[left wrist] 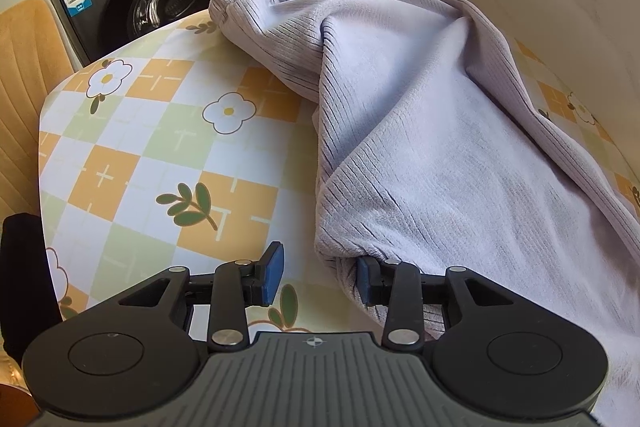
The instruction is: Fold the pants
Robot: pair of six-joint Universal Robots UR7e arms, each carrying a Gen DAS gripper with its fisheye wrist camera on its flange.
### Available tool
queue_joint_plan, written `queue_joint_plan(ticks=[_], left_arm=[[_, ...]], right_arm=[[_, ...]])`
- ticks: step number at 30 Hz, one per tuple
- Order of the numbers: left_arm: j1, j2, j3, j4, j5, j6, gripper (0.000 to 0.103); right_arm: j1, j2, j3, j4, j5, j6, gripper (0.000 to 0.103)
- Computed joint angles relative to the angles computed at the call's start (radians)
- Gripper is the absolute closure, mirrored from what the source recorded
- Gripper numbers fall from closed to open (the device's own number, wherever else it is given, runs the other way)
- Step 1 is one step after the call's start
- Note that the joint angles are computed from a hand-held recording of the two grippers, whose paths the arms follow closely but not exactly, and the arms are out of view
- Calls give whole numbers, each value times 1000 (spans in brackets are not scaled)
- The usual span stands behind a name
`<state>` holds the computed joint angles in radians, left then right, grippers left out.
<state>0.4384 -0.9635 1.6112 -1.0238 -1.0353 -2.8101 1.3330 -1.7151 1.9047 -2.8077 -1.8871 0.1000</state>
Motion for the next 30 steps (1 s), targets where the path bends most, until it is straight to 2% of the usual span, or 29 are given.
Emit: queue_joint_plan(ticks=[1, 2, 3, 7, 13, 18, 21, 22, 24, 25, 26, 27, 28, 30], left_arm=[[0, 2, -2, 2, -2, -6, 63], [1, 5, -5, 4, -3, -7, 63], [3, 10, -11, 8, -5, -5, 63], [2, 17, -19, 7, -10, 1, 63], [1, 46, -44, -24, 7, 58, 63], [3, 87, -78, -79, 56, 186, 63], [4, 111, -97, -123, 82, 269, 60], [3, 119, -102, -144, 91, 303, 57], [1, 135, -108, -186, 107, 366, 48], [0, 139, -106, -218, 115, 409, 39], [-1, 137, -98, -246, 121, 432, 31], [-3, 130, -85, -281, 126, 451, 28], [-7, 117, -60, -336, 131, 475, 24], [-15, 90, -21, -402, 131, 496, 24]], right_arm=[[7, 11, -8, 1, -19, -10, 57], [22, 25, -21, 8, -61, -27, 78], [29, 31, -28, 11, -73, -40, 86], [56, 24, -15, -81, -103, -113, 88], [9, -26, -7, -67, -168, -69, 89], [-20, -73, 7, -95, -228, -94, 89], [-24, -86, -1, -122, -300, -113, 89], [-24, -87, -3, -138, -335, -116, 89], [-17, -86, -7, -159, -383, -138, 86], [-3, -82, -14, -157, -420, -168, 83], [16, -72, -24, -150, -460, -192, 73], [40, -63, -29, -151, -501, -212, 60], [62, -63, -24, -173, -522, -243, 54], [111, -56, -17, -217, -550, -288, 46]])
